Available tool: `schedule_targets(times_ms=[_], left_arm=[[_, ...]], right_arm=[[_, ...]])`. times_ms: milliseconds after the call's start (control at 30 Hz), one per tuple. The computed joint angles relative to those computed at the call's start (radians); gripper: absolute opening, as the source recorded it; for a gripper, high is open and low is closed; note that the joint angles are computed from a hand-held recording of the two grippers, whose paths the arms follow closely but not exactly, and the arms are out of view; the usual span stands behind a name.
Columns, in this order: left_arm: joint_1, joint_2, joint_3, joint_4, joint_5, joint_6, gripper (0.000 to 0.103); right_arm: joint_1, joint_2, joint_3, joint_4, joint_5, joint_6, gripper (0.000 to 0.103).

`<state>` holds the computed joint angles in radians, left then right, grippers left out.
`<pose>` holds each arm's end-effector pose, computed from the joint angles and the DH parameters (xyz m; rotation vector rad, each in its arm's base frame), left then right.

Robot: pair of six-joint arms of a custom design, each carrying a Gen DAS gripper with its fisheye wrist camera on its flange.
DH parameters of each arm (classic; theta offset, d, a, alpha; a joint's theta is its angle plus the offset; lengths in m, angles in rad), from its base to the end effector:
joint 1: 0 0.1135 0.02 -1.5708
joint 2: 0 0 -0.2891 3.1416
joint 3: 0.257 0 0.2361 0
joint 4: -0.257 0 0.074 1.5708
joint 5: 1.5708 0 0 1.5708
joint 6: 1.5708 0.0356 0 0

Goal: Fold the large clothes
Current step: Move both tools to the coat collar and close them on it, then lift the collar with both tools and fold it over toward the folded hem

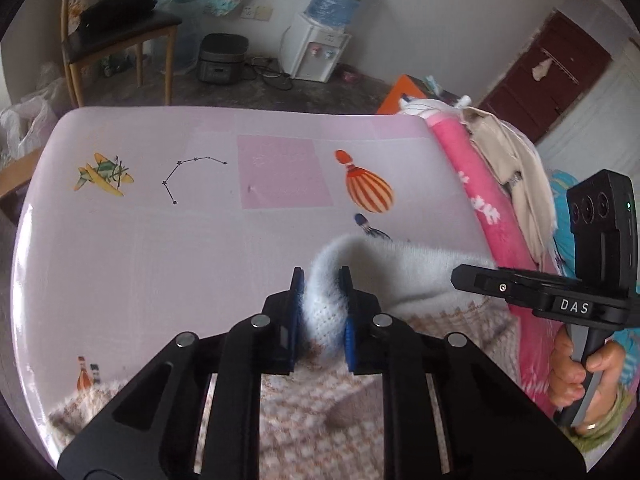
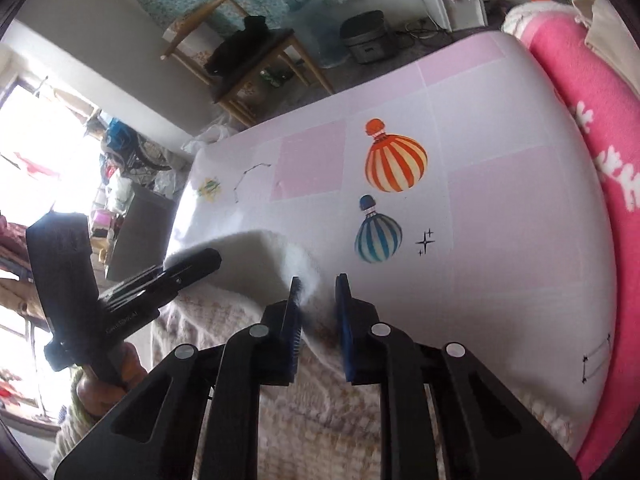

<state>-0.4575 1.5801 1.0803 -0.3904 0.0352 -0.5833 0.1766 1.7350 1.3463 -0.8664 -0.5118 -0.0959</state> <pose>0.2873 -0.1428 0.2607 -0.1430 2.5215 -0.4832 0.3257 0.0758 0.2679 -0.4883 2.7162 0.7385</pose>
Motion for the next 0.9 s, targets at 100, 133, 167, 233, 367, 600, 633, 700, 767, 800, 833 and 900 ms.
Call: schedule_targets(times_ms=[100, 133, 167, 233, 367, 600, 633, 700, 767, 800, 833, 900], left_arm=[[-0.102, -0.149, -0.056, -0.069, -0.053, 0.021, 0.016], [-0.153, -0.203, -0.082, -0.094, -0.085, 0.019, 0.016], [-0.208, -0.248, -0.104, -0.123, -0.131, 0.006, 0.015], [-0.331, -0.321, -0.15, -0.179, -0.219, -0.047, 0.015], [-0.507, -0.389, -0.247, -0.221, -0.333, -0.175, 0.015], [-0.547, -0.413, -0.352, -0.142, -0.358, -0.259, 0.015], [-0.562, -0.418, -0.356, -0.149, -0.365, -0.276, 0.015], [-0.602, -0.435, -0.358, -0.186, -0.387, -0.314, 0.015], [-0.663, -0.493, -0.362, -0.241, -0.42, -0.365, 0.015], [-0.693, -0.537, -0.368, -0.26, -0.439, -0.387, 0.016], [-0.705, -0.569, -0.367, -0.268, -0.452, -0.393, 0.016], [-0.672, -0.607, -0.353, -0.264, -0.457, -0.365, 0.016]], right_arm=[[-0.001, -0.179, -0.116, -0.049, 0.012, -0.117, 0.017], [-0.004, -0.224, -0.147, -0.072, 0.019, -0.159, 0.017], [-0.005, -0.275, -0.188, -0.096, 0.031, -0.203, 0.017], [-0.014, -0.358, -0.245, -0.157, 0.048, -0.286, 0.018], [-0.123, -0.402, -0.173, -0.329, -0.115, -0.424, 0.028], [0.08, -0.271, -0.142, -0.115, -0.128, -0.131, 0.029], [0.115, -0.257, -0.183, -0.078, -0.095, -0.106, 0.029], [0.16, -0.21, -0.267, -0.031, -0.063, -0.091, 0.029], [0.194, -0.196, -0.366, 0.017, -0.006, -0.088, 0.029], [0.2, -0.202, -0.41, 0.045, 0.005, -0.094, 0.029], [0.195, -0.237, -0.455, 0.087, -0.001, -0.104, 0.029], [0.191, -0.254, -0.472, 0.093, -0.001, -0.108, 0.029]])
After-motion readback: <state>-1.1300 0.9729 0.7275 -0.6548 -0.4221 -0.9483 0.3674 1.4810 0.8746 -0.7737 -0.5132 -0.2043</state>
